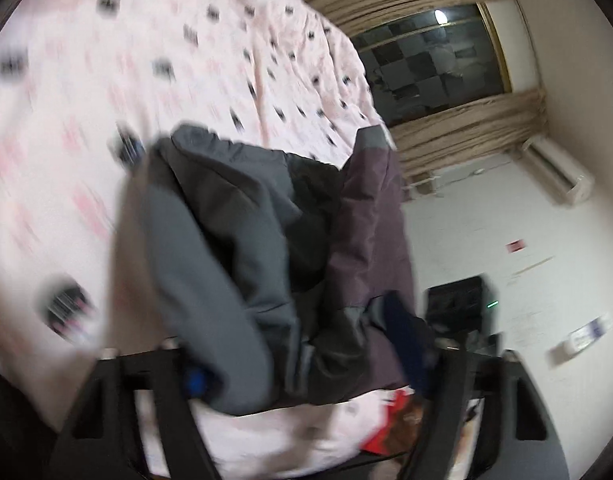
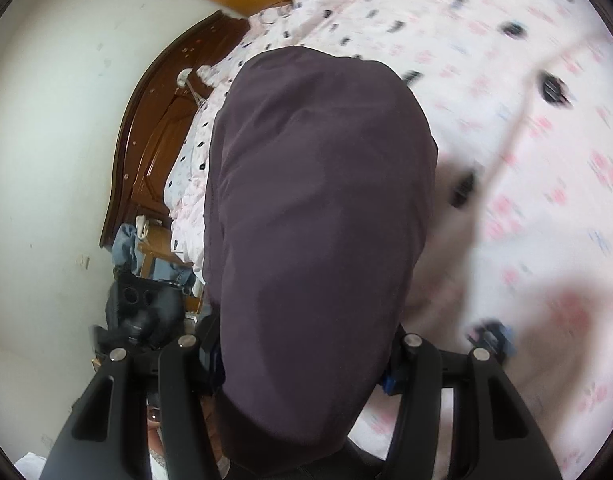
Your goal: Fold clothes
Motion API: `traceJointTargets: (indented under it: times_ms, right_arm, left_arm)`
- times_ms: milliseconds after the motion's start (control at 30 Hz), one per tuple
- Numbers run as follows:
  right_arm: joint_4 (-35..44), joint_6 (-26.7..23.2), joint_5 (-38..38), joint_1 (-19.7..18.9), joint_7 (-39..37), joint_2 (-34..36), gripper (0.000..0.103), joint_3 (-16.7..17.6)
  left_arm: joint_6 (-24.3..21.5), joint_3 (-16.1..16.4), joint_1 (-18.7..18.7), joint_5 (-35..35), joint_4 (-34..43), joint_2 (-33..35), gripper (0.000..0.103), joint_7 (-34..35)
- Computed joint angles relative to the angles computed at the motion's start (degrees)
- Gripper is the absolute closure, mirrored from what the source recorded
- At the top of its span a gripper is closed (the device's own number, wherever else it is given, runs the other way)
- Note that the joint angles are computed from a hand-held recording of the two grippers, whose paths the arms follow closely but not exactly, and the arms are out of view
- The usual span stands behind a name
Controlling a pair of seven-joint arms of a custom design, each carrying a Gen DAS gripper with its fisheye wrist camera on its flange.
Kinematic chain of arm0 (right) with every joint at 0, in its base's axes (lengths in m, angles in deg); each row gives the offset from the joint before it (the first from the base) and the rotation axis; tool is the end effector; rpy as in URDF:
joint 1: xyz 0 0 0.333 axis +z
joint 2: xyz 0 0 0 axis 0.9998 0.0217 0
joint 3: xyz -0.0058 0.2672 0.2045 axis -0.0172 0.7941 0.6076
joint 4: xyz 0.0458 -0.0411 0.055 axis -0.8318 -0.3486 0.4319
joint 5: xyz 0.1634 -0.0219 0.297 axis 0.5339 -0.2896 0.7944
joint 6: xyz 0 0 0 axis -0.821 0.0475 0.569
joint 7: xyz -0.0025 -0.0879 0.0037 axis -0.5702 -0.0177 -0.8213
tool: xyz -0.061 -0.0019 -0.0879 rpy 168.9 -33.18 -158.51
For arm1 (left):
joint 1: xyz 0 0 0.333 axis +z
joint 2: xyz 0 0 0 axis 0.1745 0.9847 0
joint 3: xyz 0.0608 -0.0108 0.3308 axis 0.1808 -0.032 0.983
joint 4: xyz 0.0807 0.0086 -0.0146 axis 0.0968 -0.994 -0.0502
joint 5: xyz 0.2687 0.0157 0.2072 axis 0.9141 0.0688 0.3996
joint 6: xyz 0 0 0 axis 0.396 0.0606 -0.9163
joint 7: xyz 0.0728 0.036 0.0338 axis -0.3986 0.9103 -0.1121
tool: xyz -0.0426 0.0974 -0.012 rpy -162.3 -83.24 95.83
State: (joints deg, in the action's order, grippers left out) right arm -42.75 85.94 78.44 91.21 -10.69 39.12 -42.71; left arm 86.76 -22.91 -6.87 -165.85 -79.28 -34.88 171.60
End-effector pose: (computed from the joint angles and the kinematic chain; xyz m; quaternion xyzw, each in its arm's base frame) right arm 0.4405 0.0028 0.5980 -0.6777 0.5746 0.2130 0.4064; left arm 0.3782 -0.1371 0.5914 0.6960 -0.4830 0.5184 0.1167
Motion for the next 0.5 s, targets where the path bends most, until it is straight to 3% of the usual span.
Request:
traceJointTargets:
  times_ms: [167, 333, 500]
  right_arm:
    - [7.2, 3.0, -0.1, 4.1, 1.3, 4.6, 0.047, 4.8]
    - [17.8, 6.7, -1.7, 9.0, 4.5, 13.0, 0.047, 10.4]
    - [34.0, 9.1, -7.1, 13.2, 9.6, 25.8, 0.047, 16.4]
  left_arm:
    - [-0.3, 1.9, 5.9, 14.0, -0.9, -2.4, 0.052, -8.1]
    - [-1.0, 6.8, 9.9, 20.7, -0.9, -2.5, 0.064, -9.4]
    - [-2.0, 11.3, 15.6, 26.6, 0.1, -0.8, 0.071, -8.9]
